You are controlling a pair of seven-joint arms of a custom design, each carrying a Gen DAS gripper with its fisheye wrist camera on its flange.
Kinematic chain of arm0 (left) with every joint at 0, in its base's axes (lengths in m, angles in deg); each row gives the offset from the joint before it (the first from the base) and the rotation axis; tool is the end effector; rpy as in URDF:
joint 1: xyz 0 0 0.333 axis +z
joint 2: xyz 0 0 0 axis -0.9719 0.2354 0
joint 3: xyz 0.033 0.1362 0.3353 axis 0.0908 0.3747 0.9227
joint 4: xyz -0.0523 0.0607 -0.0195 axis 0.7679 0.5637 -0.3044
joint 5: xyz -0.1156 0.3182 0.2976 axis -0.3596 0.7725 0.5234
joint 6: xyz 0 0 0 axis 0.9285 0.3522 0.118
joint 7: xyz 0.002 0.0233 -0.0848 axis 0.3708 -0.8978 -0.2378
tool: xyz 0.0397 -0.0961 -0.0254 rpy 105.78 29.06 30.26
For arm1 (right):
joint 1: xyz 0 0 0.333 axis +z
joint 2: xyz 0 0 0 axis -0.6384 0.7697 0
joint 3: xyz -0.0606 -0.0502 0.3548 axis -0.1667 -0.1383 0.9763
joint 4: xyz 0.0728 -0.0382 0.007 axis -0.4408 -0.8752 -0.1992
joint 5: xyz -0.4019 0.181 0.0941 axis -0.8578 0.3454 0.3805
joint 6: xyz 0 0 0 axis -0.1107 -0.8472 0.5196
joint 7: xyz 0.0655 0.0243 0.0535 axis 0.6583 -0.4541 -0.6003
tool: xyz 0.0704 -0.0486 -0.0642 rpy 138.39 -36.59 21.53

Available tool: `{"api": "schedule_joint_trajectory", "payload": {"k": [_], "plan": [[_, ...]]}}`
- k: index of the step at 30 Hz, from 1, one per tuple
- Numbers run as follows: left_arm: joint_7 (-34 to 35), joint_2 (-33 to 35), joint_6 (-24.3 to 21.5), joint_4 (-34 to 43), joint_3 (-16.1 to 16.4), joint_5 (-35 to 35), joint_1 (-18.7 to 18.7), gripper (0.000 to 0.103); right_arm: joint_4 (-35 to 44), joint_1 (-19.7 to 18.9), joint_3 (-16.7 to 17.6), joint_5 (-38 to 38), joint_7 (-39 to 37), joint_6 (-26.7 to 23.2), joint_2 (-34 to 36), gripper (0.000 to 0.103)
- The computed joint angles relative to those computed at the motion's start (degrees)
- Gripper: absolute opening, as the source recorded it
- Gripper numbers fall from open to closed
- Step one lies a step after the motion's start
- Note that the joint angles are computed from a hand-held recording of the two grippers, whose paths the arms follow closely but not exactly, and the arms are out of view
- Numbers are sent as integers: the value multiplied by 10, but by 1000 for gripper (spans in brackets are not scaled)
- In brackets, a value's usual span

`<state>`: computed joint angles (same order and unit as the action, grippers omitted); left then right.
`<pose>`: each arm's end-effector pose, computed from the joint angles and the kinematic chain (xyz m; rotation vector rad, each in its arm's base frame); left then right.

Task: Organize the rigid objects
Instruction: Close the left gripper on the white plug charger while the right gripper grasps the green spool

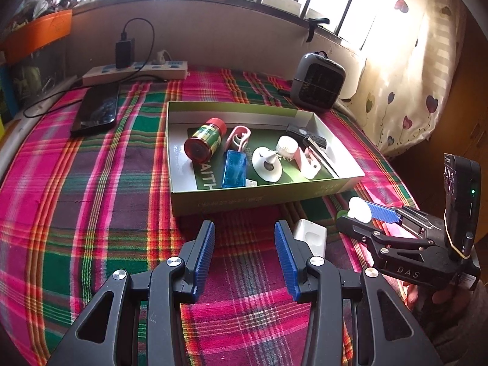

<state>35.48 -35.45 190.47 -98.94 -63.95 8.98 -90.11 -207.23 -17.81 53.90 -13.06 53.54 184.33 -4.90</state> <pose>0.4909 -0.2109 0.4740 -1.7903 1.9909 -1.0091 0.5015 0.0414 0.4562 -1.9612 1.4837 -0.4344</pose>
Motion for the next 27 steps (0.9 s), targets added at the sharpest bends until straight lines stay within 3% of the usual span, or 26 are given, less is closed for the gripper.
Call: {"api": "schedule_joint_trajectory", "payload": {"k": [4, 12, 17, 24, 26, 27], "plan": [[9, 4, -4, 4, 5, -10, -8, 40, 4, -18, 14, -21, 28, 6, 11, 61], [17, 10, -14, 13, 0, -17, -13, 40, 7, -12, 7, -9, 2, -2, 13, 60], [7, 15, -21, 19, -8, -4, -10, 40, 7, -9, 7, -5, -12, -2, 13, 41], [-12, 24, -33, 30, -20, 24, -7, 40, 6, -4, -1, 22, -37, -2, 8, 30], [-12, 26, -35, 33, -21, 28, -9, 41, 3, -4, -1, 26, -40, 4, 6, 18], [-13, 28, -37, 34, -22, 31, -10, 42, 4, -3, -3, 28, -41, 3, 6, 18]]}}
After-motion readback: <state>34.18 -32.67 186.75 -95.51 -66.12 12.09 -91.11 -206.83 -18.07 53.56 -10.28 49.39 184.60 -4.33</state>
